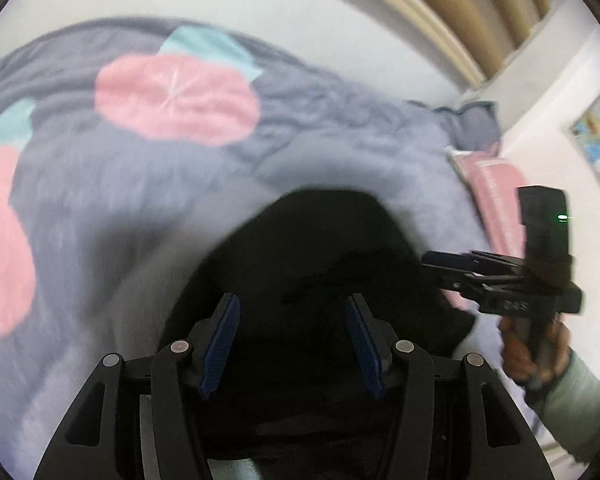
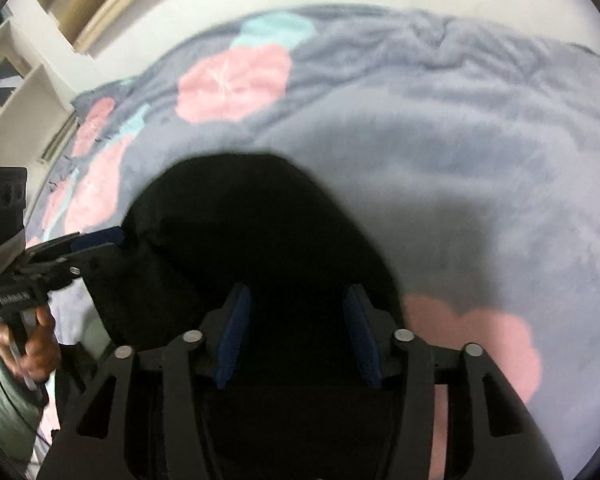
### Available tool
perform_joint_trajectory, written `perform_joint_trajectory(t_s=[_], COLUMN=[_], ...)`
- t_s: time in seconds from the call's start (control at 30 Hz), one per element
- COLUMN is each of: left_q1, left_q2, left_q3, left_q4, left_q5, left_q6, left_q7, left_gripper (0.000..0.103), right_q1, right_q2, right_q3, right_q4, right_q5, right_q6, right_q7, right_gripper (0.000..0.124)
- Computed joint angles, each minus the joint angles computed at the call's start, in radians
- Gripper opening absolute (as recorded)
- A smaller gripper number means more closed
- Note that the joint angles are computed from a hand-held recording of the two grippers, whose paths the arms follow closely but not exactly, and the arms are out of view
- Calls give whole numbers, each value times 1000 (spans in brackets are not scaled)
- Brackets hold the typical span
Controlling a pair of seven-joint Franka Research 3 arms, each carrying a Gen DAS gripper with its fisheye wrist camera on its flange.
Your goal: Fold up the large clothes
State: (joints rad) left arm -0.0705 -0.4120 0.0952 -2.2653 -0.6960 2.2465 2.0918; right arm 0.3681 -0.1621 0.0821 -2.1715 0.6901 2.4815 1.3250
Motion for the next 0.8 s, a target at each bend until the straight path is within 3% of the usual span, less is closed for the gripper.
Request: perform_joint_trajectory(t_s=[0.1,0.17,0.3,0.4,0.47,0.53,0.57,0.6,0.7,0.8], left_q1=[12,19,63,92,109,124,128,131,128,109], left_q2=[65,128,299,365,383,358,331,301,201,58], left_q3=[-1,8,1,-31,-61,-94,-106,-111,-100,-71], left_q4=[76,135,279,318,323,294,271,249,188,120], left_q5=[37,18,-5,-44,-41,-38,-32,-30,-47,-44], left_q6=[-27,-77,-259,-331,-332,-293,-275,-267,-266,-276], left_q7=[-12,1,-2,50,60,93,117,136,169,194], left_gripper=[75,75,75,75,75,67,46,34,26,25], right_q1=[-10,-13,-28,-38,-39,-37,-35,-30,-15,14], right_q2=[40,98,221,287,315,317,295,274,161,7], right_q3=[-16,-20,2,22,36,52,56,57,55,52], right_q4=[51,107,220,279,301,303,283,262,166,55], right_q5=[3,43,35,50,62,77,81,77,94,89], right_q6=[-40,-98,-146,-177,-189,-169,-156,-135,-86,-38], right_q7=[-44,-85,-98,-121,-140,-193,-215,-224,-258,-257], right_gripper=[70,70,70,70,71,51,36,27,19,18])
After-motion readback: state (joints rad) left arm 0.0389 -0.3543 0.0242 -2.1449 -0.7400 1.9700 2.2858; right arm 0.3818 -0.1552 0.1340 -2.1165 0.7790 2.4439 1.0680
